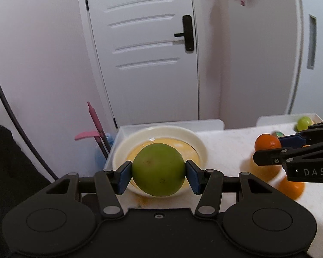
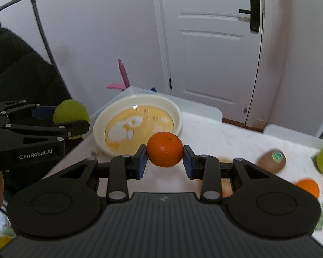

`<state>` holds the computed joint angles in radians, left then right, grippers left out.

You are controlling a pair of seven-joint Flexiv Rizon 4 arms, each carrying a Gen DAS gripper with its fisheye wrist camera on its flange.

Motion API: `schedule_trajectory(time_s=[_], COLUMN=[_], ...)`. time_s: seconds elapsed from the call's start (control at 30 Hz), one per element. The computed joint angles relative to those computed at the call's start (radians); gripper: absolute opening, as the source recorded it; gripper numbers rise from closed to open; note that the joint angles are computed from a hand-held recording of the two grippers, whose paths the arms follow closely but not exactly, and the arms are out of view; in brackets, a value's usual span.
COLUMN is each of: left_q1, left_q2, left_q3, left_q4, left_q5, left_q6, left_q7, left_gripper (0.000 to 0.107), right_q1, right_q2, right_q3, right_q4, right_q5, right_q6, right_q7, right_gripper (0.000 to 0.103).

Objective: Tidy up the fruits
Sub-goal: 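Carry the green apple and tangerine into the duck bowl and release both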

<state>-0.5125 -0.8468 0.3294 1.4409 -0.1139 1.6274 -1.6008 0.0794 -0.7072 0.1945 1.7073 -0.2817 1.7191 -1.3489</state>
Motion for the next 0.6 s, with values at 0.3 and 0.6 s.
schedule_trajectory(time_s=[0.3, 0.6], left_q1=[0.187, 0.286], left_q2=[-0.111, -0.296], left_q3=[-0.18, -0.301], left_q4=[-0.235, -0.522], left_q5=[0.013, 0.004], left_q6=[-0.09, -0.227], left_q7=[0.147, 0.306], left_gripper=[0.058, 0.058], right_q1=[0.1, 0.16], right_q2=[-0.149, -0.294], right_q3=[-0.073, -0.14], right_q4=[-0.307, -0.546], right_q5=[0.015, 0.036], right_q6=[-0.148, -0.292], right_q7=[0.076, 0.149], right_gripper=[0.05, 0.05])
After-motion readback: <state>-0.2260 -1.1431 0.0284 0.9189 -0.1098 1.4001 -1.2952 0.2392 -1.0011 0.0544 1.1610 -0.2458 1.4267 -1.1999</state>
